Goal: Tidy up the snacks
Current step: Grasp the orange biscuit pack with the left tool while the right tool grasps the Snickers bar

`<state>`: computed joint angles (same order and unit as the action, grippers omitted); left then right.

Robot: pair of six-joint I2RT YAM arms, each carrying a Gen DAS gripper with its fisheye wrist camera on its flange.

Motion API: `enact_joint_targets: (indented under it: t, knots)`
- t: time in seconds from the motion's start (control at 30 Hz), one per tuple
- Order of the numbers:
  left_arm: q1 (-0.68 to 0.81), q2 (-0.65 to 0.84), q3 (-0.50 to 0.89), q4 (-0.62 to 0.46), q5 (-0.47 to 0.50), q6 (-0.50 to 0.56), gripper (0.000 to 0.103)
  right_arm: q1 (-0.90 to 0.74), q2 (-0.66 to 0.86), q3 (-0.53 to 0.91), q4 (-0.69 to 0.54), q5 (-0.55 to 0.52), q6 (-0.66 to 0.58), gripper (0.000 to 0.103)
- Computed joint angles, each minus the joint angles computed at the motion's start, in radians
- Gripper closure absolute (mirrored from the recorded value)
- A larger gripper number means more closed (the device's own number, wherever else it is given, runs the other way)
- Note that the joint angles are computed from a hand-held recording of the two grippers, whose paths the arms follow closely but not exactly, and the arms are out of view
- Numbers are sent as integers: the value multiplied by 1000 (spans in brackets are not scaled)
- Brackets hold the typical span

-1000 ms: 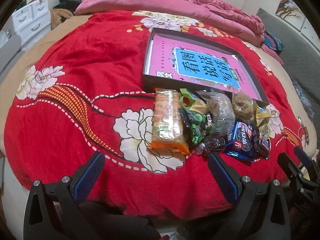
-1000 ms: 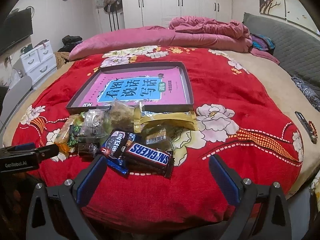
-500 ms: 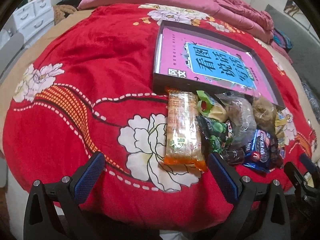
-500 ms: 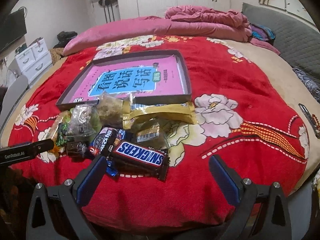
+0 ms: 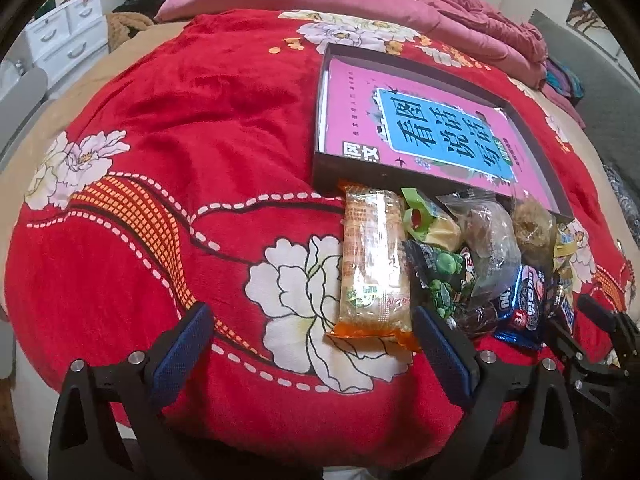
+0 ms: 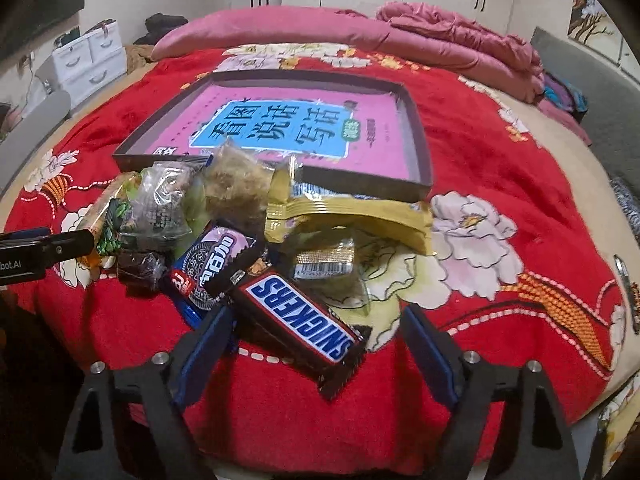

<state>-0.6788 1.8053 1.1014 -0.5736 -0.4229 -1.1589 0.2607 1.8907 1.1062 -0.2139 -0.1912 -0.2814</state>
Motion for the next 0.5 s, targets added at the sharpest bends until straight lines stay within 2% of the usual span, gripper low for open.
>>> enact_joint_targets:
  t: [0.1, 0.27, 0.4, 0.5]
  knots:
    - [5, -1, -2, 7, -1, 8, 9, -9, 9, 13, -11, -39, -1, 31]
    - [10, -12, -19, 25, -3, 8, 16, -35, 12, 24, -31, -96, 10, 41]
    - [17, -13, -26, 43, 10, 18, 17, -61, 42, 61, -77, -121, 33, 50]
    - [22, 5, -7, 42, 12, 44, 19, -64, 70, 91, -105, -123, 41, 51]
